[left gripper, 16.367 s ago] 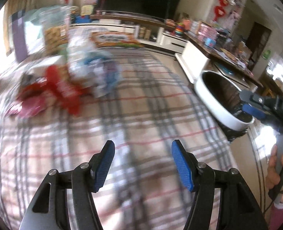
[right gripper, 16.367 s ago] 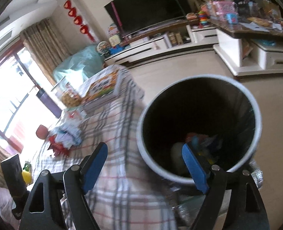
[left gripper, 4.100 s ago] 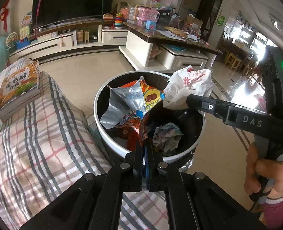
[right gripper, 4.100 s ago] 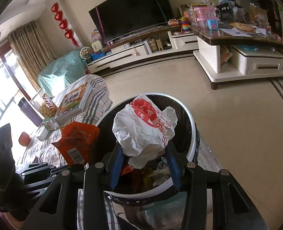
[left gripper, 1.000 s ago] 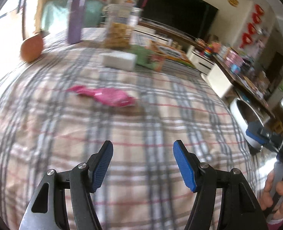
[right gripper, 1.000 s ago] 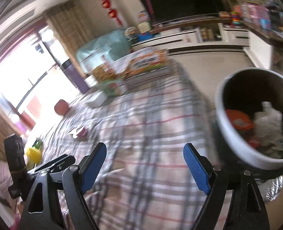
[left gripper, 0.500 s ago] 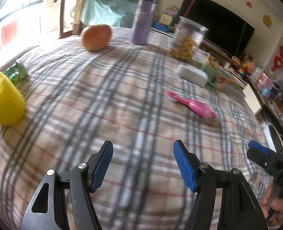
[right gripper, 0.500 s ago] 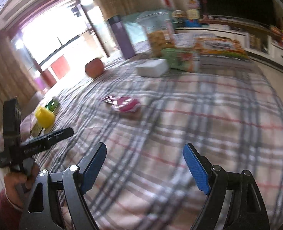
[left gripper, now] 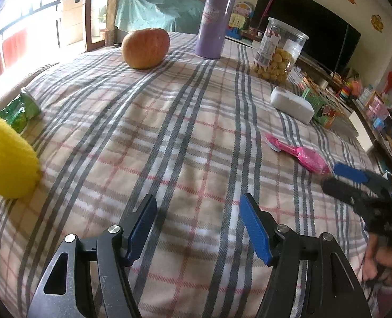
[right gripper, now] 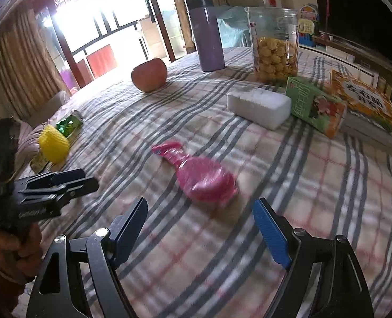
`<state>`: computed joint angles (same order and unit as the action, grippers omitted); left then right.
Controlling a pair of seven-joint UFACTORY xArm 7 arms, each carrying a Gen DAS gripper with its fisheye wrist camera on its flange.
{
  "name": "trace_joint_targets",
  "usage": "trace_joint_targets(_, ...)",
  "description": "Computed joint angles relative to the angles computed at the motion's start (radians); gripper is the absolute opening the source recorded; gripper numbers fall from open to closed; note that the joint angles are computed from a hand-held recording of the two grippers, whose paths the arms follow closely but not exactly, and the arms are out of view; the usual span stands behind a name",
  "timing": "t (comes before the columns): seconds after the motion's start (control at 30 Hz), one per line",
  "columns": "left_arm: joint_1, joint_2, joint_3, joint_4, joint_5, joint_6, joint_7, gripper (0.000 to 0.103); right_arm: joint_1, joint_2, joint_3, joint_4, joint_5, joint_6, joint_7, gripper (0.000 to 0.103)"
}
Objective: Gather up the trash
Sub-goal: 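Move both tools back to the bed toward the pink toy, then grasp the white foam block with the left tool while the right tool grasps the pink toy brush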
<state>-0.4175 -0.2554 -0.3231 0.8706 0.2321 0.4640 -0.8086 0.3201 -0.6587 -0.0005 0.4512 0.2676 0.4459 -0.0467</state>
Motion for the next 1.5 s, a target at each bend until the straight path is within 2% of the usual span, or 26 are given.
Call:
trace_joint_targets(0.13,0.001,0.033,0.007,0.026,0.004,-0.004,0.015,0.065,-0.005,0.091,0.005,0.062,-0.02,-0.005,-0.022,0.073)
trace_joint_targets(0.27,-0.004,0.064,0.009,0.055,0.014,0.003,0.023,0.065,-0.019,0.137,0.026,0.084,-0.038,0.015,-0.022,0.052)
trace_joint_targets(0.3,-0.005,0.075,0.01,0.065,0.019,0.002,0.028,0.065,-0.024,0.138,0.032,0.082,-0.042,0.01,-0.019,0.051)
trace_joint_targets(0.47,-0.025,0.145,0.012,0.131,0.043,-0.017,0.038,0.065,-0.02,0.056,0.001,0.045,-0.011,0.036,-0.026,0.05)
trace_joint_targets(0.53,-0.04,0.182,0.016,0.168,0.049,-0.029,0.047,0.065,-0.051,-0.015,-0.002,0.016,-0.018,0.069,-0.006,0.05)
trace_joint_targets(0.67,-0.083,0.285,0.03,0.273,0.067,-0.044,0.063,0.073,-0.146,-0.162,-0.017,-0.044,-0.052,0.153,0.053,0.05)
trace_joint_targets(0.87,-0.179,0.477,0.083,0.497,0.112,-0.016,0.055,0.077,-0.297,-0.337,-0.035,-0.122,-0.126,0.247,0.132,0.051)
trace_joint_targets(1.1,-0.316,0.71,0.197,0.823,0.184,0.127,-0.023,0.079,-0.33,-0.407,-0.089,-0.153,-0.134,0.282,0.118,0.05)
trace_joint_targets(1.23,-0.362,0.85,0.239,1.029,0.183,0.228,-0.018,0.08,-0.318,-0.391,-0.108,-0.153,-0.118,0.268,0.088,0.051)
trace_joint_targets(1.33,-0.378,0.918,0.256,1.122,0.159,0.247,-0.01,0.08,-0.313,-0.394,-0.129,-0.156,-0.105,0.274,0.056,0.051)
trace_joint_targets(1.37,-0.385,0.928,0.266,1.134,0.161,0.238,-0.011,0.077,-0.311,-0.392,-0.13,-0.157,-0.099,0.274,0.049,0.051)
trace_joint_targets(1.43,-0.387,0.939,0.269,1.14,0.153,0.218,0.004,0.062,-0.309,-0.379,-0.137,-0.151,-0.089,0.274,0.034,0.051)
trace_joint_targets(1.5,-0.383,0.917,0.268,1.1,0.138,0.188,0.012,0.052,-0.311,-0.374,-0.137,-0.145,-0.083,0.285,0.023,0.051)
